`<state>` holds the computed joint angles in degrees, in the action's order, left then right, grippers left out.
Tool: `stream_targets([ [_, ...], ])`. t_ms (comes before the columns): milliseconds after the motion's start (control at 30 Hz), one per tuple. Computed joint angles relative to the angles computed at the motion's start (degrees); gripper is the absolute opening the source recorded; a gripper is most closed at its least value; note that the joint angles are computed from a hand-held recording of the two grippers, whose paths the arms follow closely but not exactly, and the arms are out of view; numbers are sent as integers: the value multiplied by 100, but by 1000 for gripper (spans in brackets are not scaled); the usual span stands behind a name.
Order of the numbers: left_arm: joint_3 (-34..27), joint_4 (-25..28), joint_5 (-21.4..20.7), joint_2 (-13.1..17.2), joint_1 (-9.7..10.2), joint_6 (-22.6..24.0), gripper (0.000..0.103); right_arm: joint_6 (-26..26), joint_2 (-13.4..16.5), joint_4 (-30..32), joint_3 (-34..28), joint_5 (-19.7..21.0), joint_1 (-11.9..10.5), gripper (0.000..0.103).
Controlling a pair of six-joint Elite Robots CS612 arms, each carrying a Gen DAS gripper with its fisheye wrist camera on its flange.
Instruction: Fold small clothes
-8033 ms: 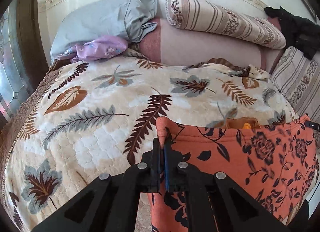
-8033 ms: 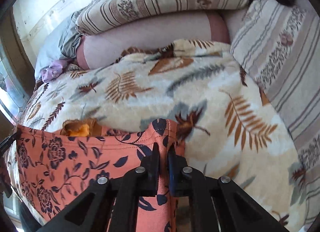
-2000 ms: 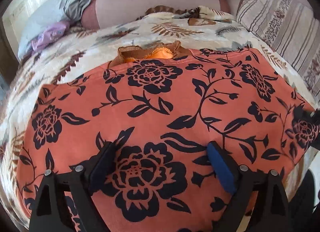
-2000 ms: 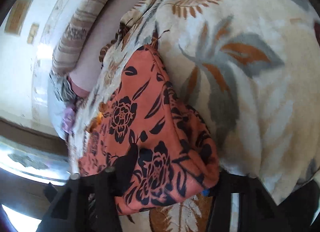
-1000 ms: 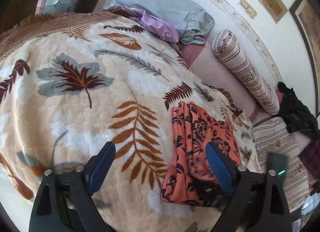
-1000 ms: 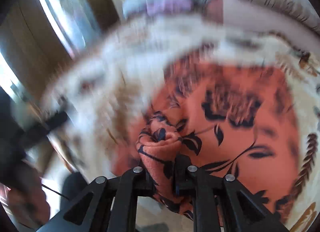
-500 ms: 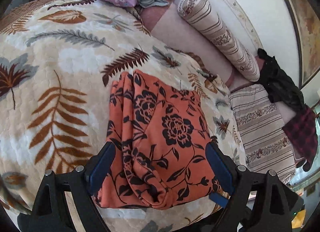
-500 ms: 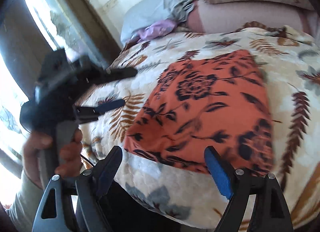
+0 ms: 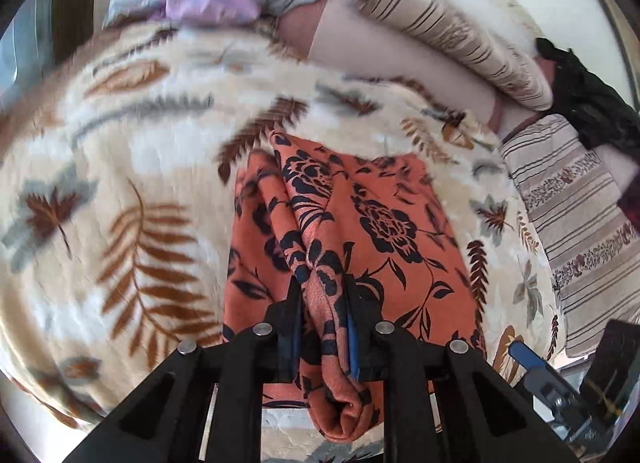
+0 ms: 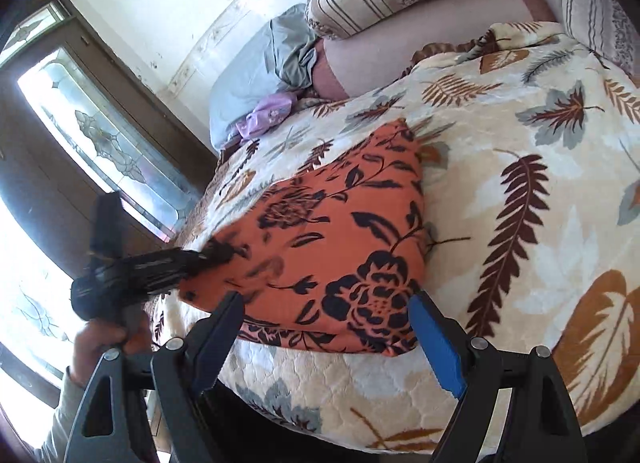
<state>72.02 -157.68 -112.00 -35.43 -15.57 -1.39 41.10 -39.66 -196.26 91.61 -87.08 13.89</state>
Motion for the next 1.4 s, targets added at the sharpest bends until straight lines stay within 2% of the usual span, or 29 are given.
stream_targets([
  [33,-74,150,-26,50,16,34,19,10,0,-29,-7,30,-18,86],
  [133,-418,1059,333,388,18,11,19,36,18,20,-90,135,-68,86],
  [200,-362,839,124,424,85,-89,19,20,3,195,-173,326,-114,86],
  [267,-284,746,177,372,82,-16,19,-126,14,217,-315,483,-154,86],
  [300,-272,713,225,377,75,70,19,-139,42,204,-408,696,-200,86],
  [367,-270,709,76,400,123,-47,20,101,226,26,-694,1237,-321,86],
  [433,-253,631,-60,409,130,-120,21,487,514,-8,-1057,1789,-456,87],
  [533,-209,593,58,394,111,-166,21,2009,1189,373,-1706,3097,-668,87],
  [567,-216,658,107,375,106,-94,23,2260,1350,188,-1798,3247,-700,86],
  [633,-96,608,398,205,36,-141,26,2350,1373,-145,-1769,3241,-710,86],
  [700,136,57,510,23,-4,-165,34,2246,1342,-105,-1739,3282,-707,86],
  [767,225,-432,389,-79,-39,-183,62,2153,1363,-69,-1766,3300,-697,86],
  [833,235,-950,284,-58,-80,-97,71,2128,1353,10,-1785,3258,-678,86],
  [867,141,-933,296,1,-114,-20,71,2069,1340,72,-1792,3250,-675,86],
  [900,-21,-676,363,107,-158,85,71,2010,1333,107,-1797,3257,-671,86],
  [933,-246,-179,503,214,-202,146,72,2014,1332,85,-1793,3293,-686,86],
  [967,-457,314,872,344,-270,179,65,2078,1335,33,-1781,3350,-697,86],
  [1000,-571,568,1212,493,-315,174,61,2155,1314,72,-1762,3451,-723,86],
  [1033,-606,581,1312,526,-325,141,63,2161,1244,225,-1726,3552,-753,86],
  [1067,-492,355,1247,483,-311,233,63,2071,1174,267,-1689,3596,-782,86],
  [1100,-392,169,1345,454,-334,320,63,1907,1102,161,-1660,3517,-802,87],
  [1167,-372,145,1358,450,-332,363,63,1712,1056,-21,-1748,3404,-850,87],
  [1233,-383,162,1191,458,-289,266,63,1835,1245,95,-2146,3552,-922,87],
  [1300,-365,118,1258,456,-305,350,63,1775,1536,913,-2629,3765,-971,89],
  [1333,-359,162,1348,452,-319,348,63,1958,1716,1204,-2813,3761,-976,89],
  [1367,-346,101,1403,462,-336,356,63,2273,1892,1255,-3001,3833,-992,89],
  [1400,-327,40,1373,459,-325,402,63,2480,1913,1066,-3017,3759,-998,89],
])
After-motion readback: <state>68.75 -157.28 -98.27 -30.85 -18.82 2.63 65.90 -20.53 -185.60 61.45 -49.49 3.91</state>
